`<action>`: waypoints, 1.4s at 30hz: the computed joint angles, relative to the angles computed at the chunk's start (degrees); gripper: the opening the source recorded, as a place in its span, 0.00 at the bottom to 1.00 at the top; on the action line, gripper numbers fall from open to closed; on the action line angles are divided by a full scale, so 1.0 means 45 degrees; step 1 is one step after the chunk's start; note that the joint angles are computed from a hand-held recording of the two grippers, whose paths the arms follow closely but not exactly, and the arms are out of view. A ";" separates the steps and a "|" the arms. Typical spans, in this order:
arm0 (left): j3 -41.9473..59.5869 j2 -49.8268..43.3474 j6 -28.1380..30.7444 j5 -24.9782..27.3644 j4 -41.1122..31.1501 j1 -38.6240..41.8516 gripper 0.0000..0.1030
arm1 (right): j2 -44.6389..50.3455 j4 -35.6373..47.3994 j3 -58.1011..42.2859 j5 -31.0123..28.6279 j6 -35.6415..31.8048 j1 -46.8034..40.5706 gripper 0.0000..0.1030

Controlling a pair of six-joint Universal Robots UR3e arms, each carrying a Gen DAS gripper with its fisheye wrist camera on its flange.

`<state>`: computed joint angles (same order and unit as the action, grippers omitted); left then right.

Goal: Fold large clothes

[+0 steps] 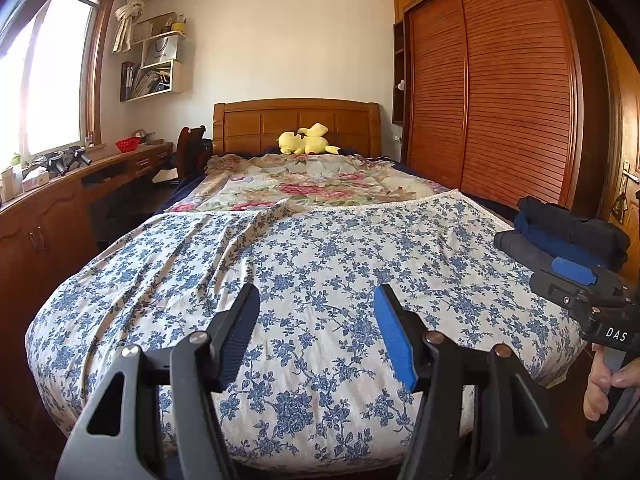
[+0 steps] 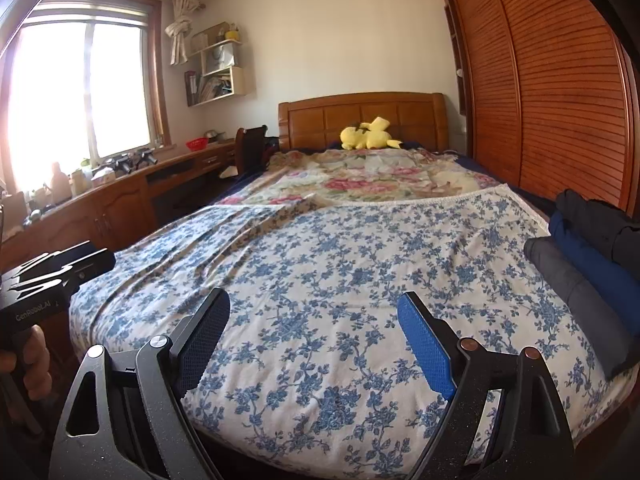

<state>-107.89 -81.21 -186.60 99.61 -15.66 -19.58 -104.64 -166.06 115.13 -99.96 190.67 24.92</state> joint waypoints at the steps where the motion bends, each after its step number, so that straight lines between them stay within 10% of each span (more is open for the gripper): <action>1: 0.0008 -0.0009 -0.0006 0.0010 -0.0016 -0.0009 0.57 | 0.0001 -0.0016 0.0021 0.0030 -0.0010 -0.0029 0.85; 42: -0.0119 -0.0066 -0.0015 0.0023 -0.0001 -0.0006 0.57 | -0.0058 0.0066 0.0115 -0.0005 0.0093 -0.0084 0.85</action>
<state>-108.42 -81.50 -186.67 99.71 -15.67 -19.61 -104.90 -165.76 115.64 -99.98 191.09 24.54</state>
